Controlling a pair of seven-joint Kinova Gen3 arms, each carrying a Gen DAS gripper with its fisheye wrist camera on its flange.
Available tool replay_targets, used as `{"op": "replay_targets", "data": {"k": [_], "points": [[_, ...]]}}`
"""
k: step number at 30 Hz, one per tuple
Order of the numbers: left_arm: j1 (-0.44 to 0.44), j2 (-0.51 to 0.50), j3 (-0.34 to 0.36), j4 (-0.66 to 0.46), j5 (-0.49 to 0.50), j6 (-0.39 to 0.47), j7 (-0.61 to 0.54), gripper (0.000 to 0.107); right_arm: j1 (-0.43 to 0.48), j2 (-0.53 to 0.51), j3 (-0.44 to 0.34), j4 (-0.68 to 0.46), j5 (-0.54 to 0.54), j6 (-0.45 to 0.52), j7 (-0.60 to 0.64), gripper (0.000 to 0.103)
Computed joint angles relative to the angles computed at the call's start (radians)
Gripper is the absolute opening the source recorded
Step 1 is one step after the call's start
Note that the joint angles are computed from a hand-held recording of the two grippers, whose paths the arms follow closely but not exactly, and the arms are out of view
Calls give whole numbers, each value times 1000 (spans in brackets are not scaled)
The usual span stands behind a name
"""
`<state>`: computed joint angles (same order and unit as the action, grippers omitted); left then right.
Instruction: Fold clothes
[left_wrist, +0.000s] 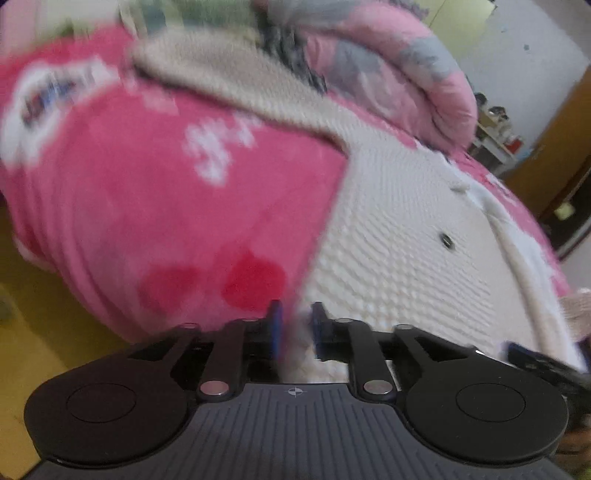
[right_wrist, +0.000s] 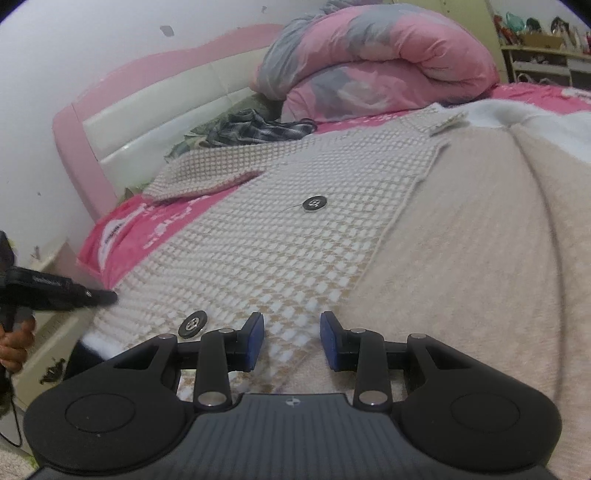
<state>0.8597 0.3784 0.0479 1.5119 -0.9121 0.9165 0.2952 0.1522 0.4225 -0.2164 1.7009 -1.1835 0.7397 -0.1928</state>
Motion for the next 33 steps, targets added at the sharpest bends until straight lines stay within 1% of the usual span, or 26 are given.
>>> {"op": "replay_targets", "data": {"k": [2, 3, 6, 8, 9, 10, 11, 13, 15, 16, 17, 18, 20, 21, 23, 25, 27, 30, 31, 32, 33], "points": [[18, 7, 1, -12, -36, 33, -19, 24, 16, -21, -15, 17, -27, 5, 53, 36], [2, 6, 24, -16, -52, 26, -30, 24, 13, -29, -11, 26, -28, 10, 78, 36], [-114, 12, 157, -24, -50, -68, -135, 25, -10, -50, 1, 50, 9, 17, 131, 36], [-171, 56, 241, -49, -43, -76, -216, 26, -29, -64, 14, 69, 26, 19, 175, 36], [-176, 83, 261, -68, -35, -56, -257, 26, -20, -78, 7, 99, 18, 4, 216, 36], [-167, 97, 262, -82, -31, -31, -290, 26, -1, -96, -5, 136, 7, -14, 257, 36], [-149, 97, 245, -85, -25, -22, -308, 26, 13, -113, 0, 168, -9, -15, 287, 36], [-109, 79, 171, -78, 33, -49, -334, 26, 26, -140, 56, 211, -36, 31, 299, 36], [-64, 59, 82, -75, 111, -78, -370, 26, 62, -161, 99, 255, -72, 90, 310, 36], [-34, 58, 37, -90, 142, -68, -395, 26, 93, -168, 102, 279, -97, 112, 324, 36], [-8, 56, 1, -103, 161, -58, -410, 27, 106, -175, 121, 298, -116, 138, 322, 36], [20, 56, -34, -111, 165, -59, -417, 27, 101, -181, 158, 313, -128, 165, 303, 36], [86, 56, -113, -125, 169, -78, -434, 34, 108, -194, 191, 328, -134, 201, 247, 36], [110, 64, -149, -139, 189, -101, -462, 36, 112, -198, 206, 329, -130, 222, 215, 36], [130, 95, -198, -176, 251, -170, -539, 37, 125, -204, 231, 325, -124, 264, 151, 41], [118, 128, -198, -222, 303, -217, -616, 37, 147, -209, 251, 326, -139, 299, 118, 42], [80, 183, -145, -299, 316, -231, -695, 37, 190, -208, 276, 332, -185, 361, 108, 42], [29, 277, -29, -432, 234, -187, -770, 37, 251, -206, 319, 340, -252, 446, 94, 43], [20, 308, 1, -477, 209, -167, -795, 37, 283, -210, 319, 346, -270, 457, 92, 46], [9, 334, 28, -512, 192, -159, -820, 37, 297, -223, 335, 356, -286, 452, 93, 50], [-1, 353, 51, -535, 183, -161, -838, 38, 299, -242, 358, 369, -303, 430, 93, 52]]}}
